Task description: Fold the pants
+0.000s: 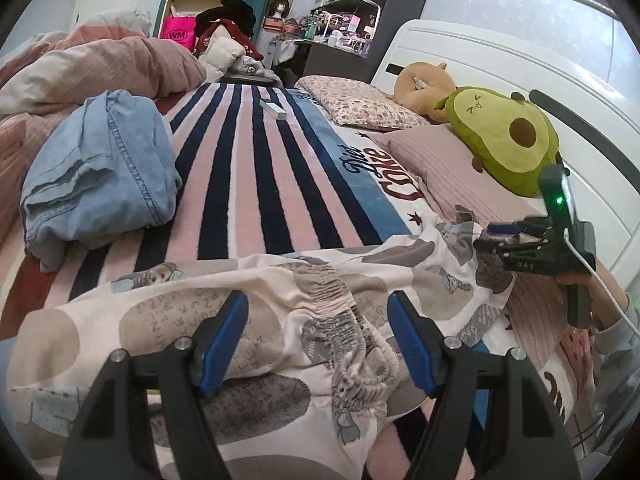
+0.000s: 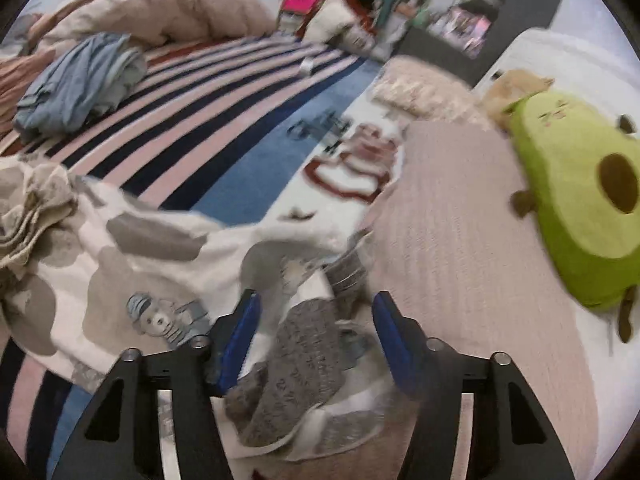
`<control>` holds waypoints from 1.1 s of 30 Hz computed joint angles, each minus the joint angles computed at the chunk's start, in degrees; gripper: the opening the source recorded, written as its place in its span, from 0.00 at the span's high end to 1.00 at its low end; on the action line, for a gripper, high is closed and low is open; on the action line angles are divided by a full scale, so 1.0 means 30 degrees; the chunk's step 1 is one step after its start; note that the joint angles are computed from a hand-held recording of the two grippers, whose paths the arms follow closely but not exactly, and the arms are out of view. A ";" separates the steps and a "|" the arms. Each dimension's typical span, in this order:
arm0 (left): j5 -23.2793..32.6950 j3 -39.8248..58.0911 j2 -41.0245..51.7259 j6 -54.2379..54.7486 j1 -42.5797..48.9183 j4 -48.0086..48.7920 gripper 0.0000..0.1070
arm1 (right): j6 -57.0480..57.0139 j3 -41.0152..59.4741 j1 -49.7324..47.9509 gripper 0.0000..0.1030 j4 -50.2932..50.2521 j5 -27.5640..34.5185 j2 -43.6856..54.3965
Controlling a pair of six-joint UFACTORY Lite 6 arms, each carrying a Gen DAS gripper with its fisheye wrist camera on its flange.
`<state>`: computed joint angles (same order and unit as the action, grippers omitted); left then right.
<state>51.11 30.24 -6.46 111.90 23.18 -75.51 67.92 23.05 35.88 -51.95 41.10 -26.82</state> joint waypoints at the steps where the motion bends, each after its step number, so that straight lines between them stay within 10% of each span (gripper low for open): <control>1: 0.0075 0.0024 0.0065 0.0008 0.0087 0.0044 0.36 | -0.1044 0.0167 -0.0639 0.72 0.0742 -0.0815 0.0487; 3: 0.0276 0.0061 0.0062 -0.0027 0.0320 0.0216 0.36 | -0.1756 0.0273 -0.0790 1.00 0.1674 -0.1043 0.1367; 12: 0.1167 -0.0016 -0.0368 0.0042 0.1717 0.0795 0.36 | -0.0213 -0.1133 0.2154 0.97 0.2759 0.5683 -0.4544; 15: 0.1250 -0.0047 -0.0359 0.0114 0.2000 0.0890 0.36 | 0.0034 -0.0923 0.3043 0.72 0.2941 0.6563 -0.3359; 17: 0.1178 -0.0053 -0.0345 0.0185 0.2195 0.0928 0.36 | 0.1585 -0.0811 0.4494 0.29 0.2059 0.8148 -0.2664; 22: 0.1271 0.0385 0.0336 0.0324 0.3257 0.0932 0.36 | -0.1686 -0.1849 0.0874 0.47 0.4566 0.3752 -0.4141; 25: 0.1489 0.0921 0.0787 0.0081 0.4119 0.1125 0.36 | -0.0524 -0.1920 0.1886 0.94 0.3710 0.3318 -0.2756; 33: 0.3056 0.2767 0.1477 -0.0110 0.7818 0.2063 0.36 | 0.4579 0.1347 0.6001 0.95 0.2239 0.1745 -0.1851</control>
